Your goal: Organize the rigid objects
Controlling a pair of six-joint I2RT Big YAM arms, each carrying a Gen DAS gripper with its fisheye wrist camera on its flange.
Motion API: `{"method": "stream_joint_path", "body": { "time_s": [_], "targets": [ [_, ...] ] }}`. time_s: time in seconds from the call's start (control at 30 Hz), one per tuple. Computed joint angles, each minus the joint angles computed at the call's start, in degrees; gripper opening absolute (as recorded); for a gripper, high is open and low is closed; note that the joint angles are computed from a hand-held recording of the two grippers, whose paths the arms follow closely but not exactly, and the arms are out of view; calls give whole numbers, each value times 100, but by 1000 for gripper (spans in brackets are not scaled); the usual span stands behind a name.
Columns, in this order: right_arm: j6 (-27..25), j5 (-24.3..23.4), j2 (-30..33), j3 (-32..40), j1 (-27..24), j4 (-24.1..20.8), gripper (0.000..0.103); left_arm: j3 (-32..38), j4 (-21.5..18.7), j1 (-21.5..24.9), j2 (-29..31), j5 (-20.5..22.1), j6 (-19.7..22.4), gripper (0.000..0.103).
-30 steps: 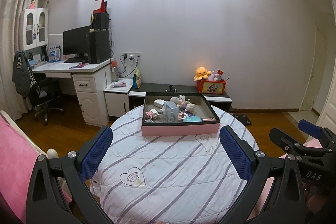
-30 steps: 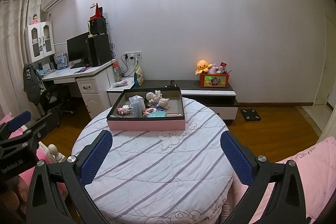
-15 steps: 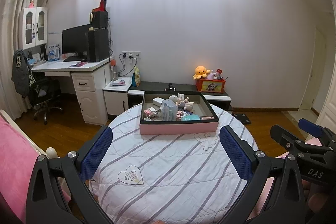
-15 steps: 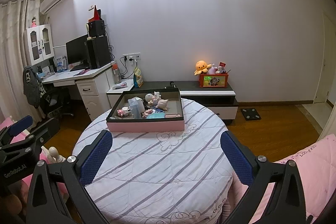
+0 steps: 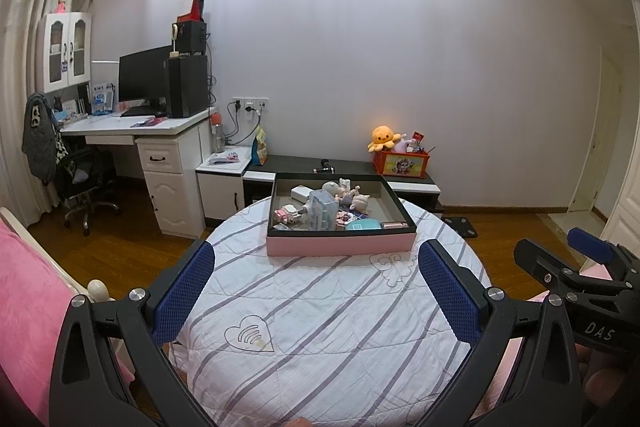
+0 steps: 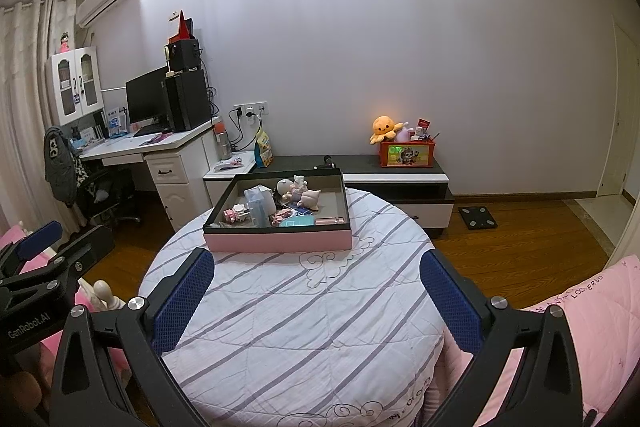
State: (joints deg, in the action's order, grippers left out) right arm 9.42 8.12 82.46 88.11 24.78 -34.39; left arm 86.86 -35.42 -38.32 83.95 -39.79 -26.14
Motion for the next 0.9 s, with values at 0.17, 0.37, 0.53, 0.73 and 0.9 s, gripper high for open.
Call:
{"method": "stream_joint_path", "body": {
  "time_s": [0.17,0.37,0.53,0.73,0.9],
  "targets": [
    [-9,-12,-7,-7,-1,8,103,20,-53,-4,14,46,-61,103],
    [18,21,-13,-4,18,-1,103,21,24,3,22,70,-44,103],
    [45,80,-33,-22,48,12,103,-22,57,28,-27,245,-100,103],
    [52,80,-29,-15,54,-13,103,27,23,20,3,215,-72,103],
    [52,77,-19,-10,45,-9,103,7,59,20,-5,242,-66,103]
  ]
}}
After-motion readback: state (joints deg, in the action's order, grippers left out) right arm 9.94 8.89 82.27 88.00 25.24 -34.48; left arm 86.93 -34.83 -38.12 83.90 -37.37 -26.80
